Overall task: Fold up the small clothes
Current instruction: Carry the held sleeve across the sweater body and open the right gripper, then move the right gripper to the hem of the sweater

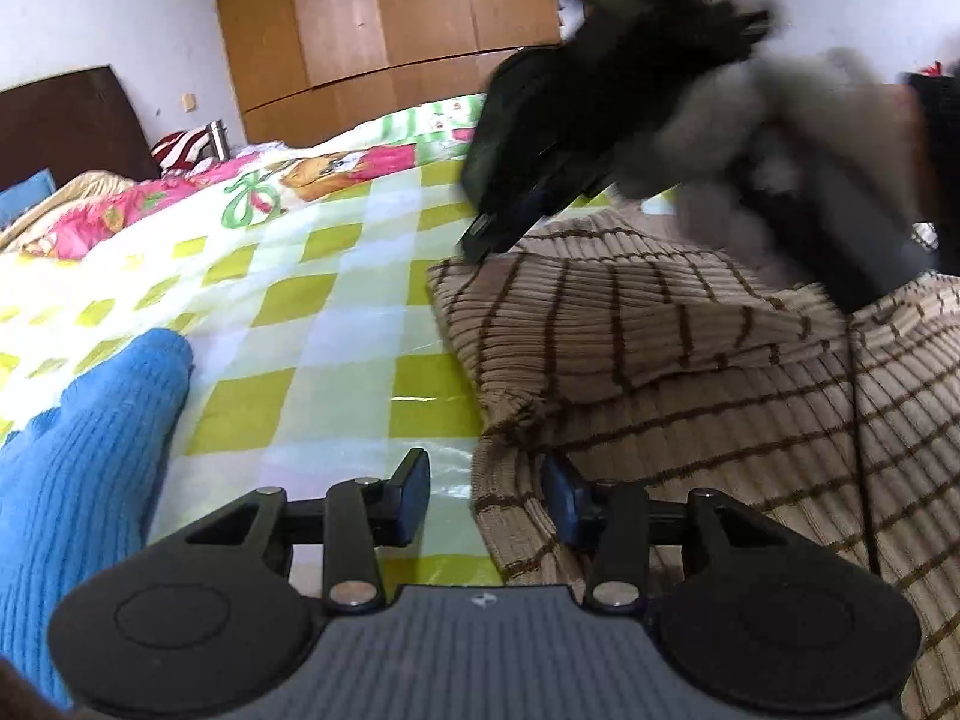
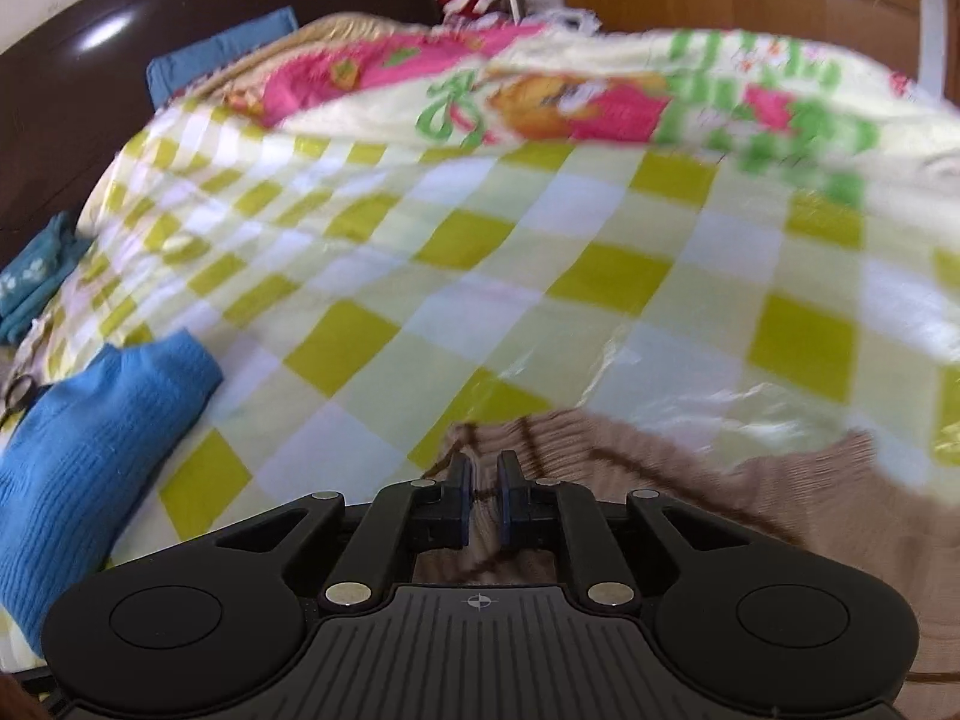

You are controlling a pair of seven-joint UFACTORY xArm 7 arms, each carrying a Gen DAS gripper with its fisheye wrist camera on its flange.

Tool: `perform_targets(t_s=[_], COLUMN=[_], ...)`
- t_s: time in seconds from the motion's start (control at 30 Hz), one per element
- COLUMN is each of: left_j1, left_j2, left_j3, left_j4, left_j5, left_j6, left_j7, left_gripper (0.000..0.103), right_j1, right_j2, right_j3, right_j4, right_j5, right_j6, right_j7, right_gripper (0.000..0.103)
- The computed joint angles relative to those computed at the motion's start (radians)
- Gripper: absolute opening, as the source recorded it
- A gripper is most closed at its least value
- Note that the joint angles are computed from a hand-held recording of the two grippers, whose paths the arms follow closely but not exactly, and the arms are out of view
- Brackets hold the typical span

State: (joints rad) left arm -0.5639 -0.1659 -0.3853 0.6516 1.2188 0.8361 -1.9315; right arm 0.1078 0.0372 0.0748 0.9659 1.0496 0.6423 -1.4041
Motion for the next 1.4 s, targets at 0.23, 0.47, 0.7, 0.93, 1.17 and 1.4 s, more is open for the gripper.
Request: perform_targets(t_s=[0.23, 0.47, 0.7, 0.93, 1.17, 1.4], left_j1=[-0.007, 0.042, 0.031, 0.037, 0.011, -0.009], left_j2=[-0.035, 0.110, 0.177, 0.098, 0.219, 0.076], left_j3=[-0.028, 0.050, 0.112, 0.093, 0.113, 0.087], left_j4=[0.024, 0.155, 0.186, 0.174, 0.246, 0.155], left_j5=[0.036, 0.225, 0.156, 0.194, 0.094, -0.052], left_j6=[0.097, -0.040, -0.061, -0.139, -0.187, -0.158], left_j7=[-0.009, 0.007, 0.161, 0.154, 0.328, 0.420], left_gripper=[0.056, 0.056, 0.059, 0.058, 0.060, 0.060], right_j1=[-0.062, -0.119, -0.203, -0.262, -0.235, -0.285], right_j2=[-0.227, -0.255, -0.074, -0.217, -0.199, -0.286], right_j3=[-0.125, -0.231, -0.213, -0.223, -0.219, -0.275], right_j4=[-0.168, -0.248, -0.152, -0.239, -0.254, -0.272], right_j5=[0.100, 0.156, 0.355, 0.331, 0.101, 0.006], right_j6=[0.094, -0.004, -0.251, -0.077, 0.047, 0.131], right_j7=[-0.162, -0.247, -0.418, -0.370, -0.253, -0.206], right_gripper=[0.012, 0.013, 0.002, 0.014, 0.012, 0.016])
